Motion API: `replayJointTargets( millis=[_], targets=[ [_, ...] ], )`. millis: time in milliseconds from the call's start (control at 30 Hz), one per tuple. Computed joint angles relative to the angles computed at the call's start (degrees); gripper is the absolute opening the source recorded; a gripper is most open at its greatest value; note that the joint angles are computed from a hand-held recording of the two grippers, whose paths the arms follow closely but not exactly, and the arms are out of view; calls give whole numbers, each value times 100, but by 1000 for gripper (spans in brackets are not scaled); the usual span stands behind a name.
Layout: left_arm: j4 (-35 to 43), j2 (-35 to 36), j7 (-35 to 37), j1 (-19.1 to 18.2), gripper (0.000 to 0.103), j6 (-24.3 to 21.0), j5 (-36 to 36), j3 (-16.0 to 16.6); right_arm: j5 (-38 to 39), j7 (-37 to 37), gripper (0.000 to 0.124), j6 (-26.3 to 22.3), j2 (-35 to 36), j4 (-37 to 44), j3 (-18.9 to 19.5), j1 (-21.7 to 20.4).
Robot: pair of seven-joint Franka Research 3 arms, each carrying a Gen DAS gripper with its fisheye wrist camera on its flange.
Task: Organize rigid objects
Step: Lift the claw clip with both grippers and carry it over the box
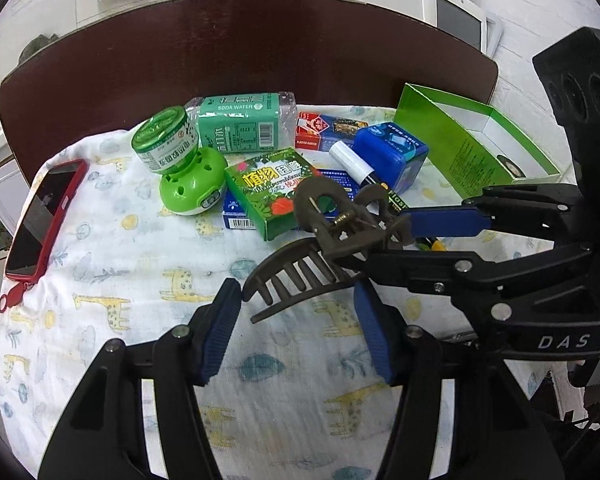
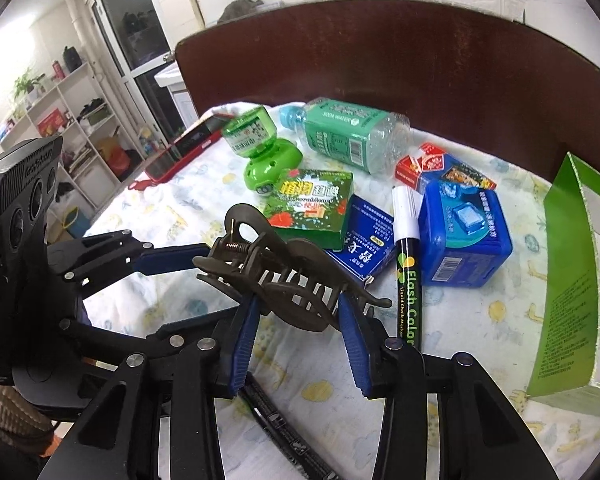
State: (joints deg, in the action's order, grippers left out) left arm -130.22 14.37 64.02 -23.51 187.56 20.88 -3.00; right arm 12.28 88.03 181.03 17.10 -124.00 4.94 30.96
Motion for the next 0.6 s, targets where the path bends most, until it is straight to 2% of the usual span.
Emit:
replayJointTargets(
  millis=[67, 167, 233, 300, 367, 400, 500, 600],
  targets=[
    [-78, -185, -90, -698, 57, -132, 37, 680, 19, -36, 44, 136, -119, -132, 43, -25],
    [-145, -329, -514, -1811, 57, -51, 451, 1818, 37, -56, 44, 358, -339, -359, -10, 52],
    [-155, -381, -753, -2450, 57, 9, 682, 2455, 63, -66, 44, 525, -513, -547, -77, 126],
    [-147, -409, -924, -3066, 57, 58, 862, 3043, 106, -60, 44, 680, -715, -762, -354, 396],
    [-84, -414, -1039, -3545, 57, 54, 1019, 3478, 247, -133, 44, 816, -887, -948, -827, 871],
    [-26, -398, -1115, -3760, 57, 45, 1121, 3662, 398, -235, 44, 891, -977, -1050, -1084, 1139],
    [184, -356, -1240, -3795, 57, -36, 1372, 3602, 1034, -716, 44, 1121, -1257, -1340, -1550, 1656],
    [384, -342, -1276, -3694, 57, -141, 1607, 3381, 1469, -1030, 44, 1377, -1501, -1617, -1504, 1614]
  ],
)
